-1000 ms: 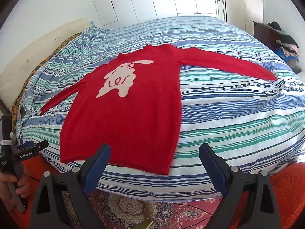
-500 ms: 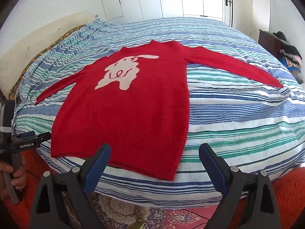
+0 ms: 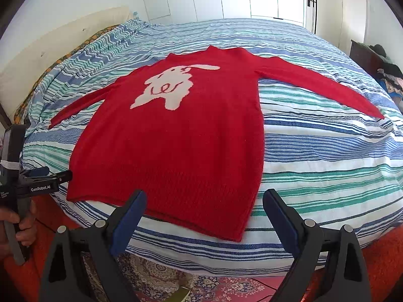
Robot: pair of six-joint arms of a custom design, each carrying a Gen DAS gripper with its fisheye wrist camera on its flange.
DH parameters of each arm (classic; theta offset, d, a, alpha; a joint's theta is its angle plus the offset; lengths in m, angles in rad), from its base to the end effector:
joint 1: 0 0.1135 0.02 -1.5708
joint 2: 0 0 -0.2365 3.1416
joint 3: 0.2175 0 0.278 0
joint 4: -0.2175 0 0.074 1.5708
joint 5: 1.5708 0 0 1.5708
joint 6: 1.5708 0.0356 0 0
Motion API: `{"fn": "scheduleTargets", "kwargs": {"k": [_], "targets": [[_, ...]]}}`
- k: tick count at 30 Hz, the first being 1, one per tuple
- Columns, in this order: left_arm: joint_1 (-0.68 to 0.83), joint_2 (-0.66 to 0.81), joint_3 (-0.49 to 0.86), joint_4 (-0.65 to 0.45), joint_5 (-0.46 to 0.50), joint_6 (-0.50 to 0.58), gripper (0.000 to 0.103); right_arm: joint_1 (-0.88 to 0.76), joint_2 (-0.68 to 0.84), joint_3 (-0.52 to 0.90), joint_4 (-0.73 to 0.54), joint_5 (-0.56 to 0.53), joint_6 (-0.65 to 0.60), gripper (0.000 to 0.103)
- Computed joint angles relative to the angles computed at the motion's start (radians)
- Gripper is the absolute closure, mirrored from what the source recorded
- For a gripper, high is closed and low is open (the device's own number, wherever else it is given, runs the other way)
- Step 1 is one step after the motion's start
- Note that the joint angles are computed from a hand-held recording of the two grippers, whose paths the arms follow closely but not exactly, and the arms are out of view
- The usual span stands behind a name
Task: Fold small clothes
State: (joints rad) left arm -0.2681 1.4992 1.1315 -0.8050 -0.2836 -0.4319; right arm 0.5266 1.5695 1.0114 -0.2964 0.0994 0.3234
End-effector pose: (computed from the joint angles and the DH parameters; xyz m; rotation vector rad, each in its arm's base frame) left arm 0.3111 -0.0751 0.2081 -0.2948 2.6526 0.1732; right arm 0.3074 0.1746 0.1746 -0.2020 2.4289 0.2656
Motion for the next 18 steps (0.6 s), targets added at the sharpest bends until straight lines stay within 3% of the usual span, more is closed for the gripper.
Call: {"fn": "scheduleTargets", "kwargs": {"k": [3,5,11,16,18], "targets": [[0.004,-0.012,-0.005,0.011,0.003,0.003,0.004,-0.021,-0.001,0.001,-0.003,-0.036,0.016,0.01],[0.015,-0.026,-0.015,0.017,0.006,-0.004,0.004,-0.079,-0.025,-0.012,0.01,-0.124,0.053,0.01],[0.059,-0.03,-0.018,0.021,0.035,-0.045,0.004,-0.495,-0.033,0.043,0.065,-0.385,0.172,0.01],[0.046,-0.017,-0.005,0.03,0.019,-0.056,0.004,-0.841,0.23,0.326,0.038,-0.533,0.288,0.011],[0.031,0.011,0.015,0.022,-0.003,-0.049,0.004,-0.917,0.373,0.446,0.042,-0.669,0.374,0.012]]}}
